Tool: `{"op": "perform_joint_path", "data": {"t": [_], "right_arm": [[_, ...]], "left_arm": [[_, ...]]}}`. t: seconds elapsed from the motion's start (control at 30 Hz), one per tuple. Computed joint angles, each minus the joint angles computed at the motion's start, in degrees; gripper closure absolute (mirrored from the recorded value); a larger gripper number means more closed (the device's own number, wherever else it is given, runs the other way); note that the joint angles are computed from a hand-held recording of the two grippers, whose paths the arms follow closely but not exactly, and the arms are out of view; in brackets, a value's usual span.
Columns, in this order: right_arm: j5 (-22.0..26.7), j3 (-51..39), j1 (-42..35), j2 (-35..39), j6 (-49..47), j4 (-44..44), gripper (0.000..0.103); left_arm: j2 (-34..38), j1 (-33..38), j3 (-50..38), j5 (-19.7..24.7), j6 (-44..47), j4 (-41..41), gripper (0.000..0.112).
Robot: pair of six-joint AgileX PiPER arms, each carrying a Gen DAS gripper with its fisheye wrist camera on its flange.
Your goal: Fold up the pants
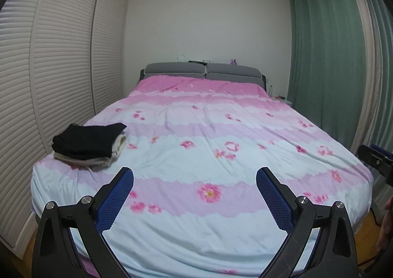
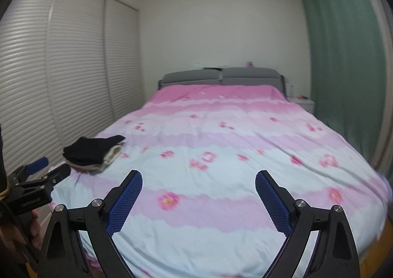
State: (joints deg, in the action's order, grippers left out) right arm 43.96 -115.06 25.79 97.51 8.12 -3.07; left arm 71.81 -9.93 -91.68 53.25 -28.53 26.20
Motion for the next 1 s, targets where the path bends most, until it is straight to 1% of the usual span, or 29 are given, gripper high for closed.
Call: {"op": "perform_joint_path", "data": {"t": [0.03,0.13,0.23,0.33,0.5,0.6,0.7,0.83,1.0], "right_arm": [[-1.3,3.3,-0.7,-2.0,0.7,-0.2,0.009],[-4.0,11.2,-1.6,-6.7,2.9,-2.3,0.009],[-5.7,16.9,-2.2,-10.1,3.4,-3.0,0.009],[-6.9,21.2,-1.9,-12.3,5.1,-5.6,0.009],[-9.4,27.8,-0.6,-15.2,10.0,-12.4,0.009],[-10.1,29.8,-0.3,-16.4,11.1,-13.6,0.009],[-9.5,29.7,1.3,-16.1,13.9,-18.3,0.009],[-9.1,29.5,1.9,-16.0,14.3,-19.2,0.009],[-9.0,29.6,1.9,-16.1,14.3,-19.7,0.009]], "left_arm": [[-0.3,-3.2,0.5,1.8,-2.9,2.9,0.011],[-1.2,-6.8,2.7,4.0,-5.9,5.1,0.010],[-2.6,-11.4,6.1,5.7,-11.4,11.1,0.010],[-4.0,-14.2,8.9,7.2,-15.0,13.7,0.009],[-5.5,-13.8,11.5,8.0,-15.7,10.5,0.009],[-6.0,-14.2,12.7,8.3,-15.8,10.0,0.009],[-5.8,-15.1,12.7,8.8,-16.7,11.1,0.009],[-5.5,-16.7,13.0,9.8,-17.3,13.8,0.009],[-5.6,-15.0,12.8,9.2,-15.9,10.6,0.009]]}}
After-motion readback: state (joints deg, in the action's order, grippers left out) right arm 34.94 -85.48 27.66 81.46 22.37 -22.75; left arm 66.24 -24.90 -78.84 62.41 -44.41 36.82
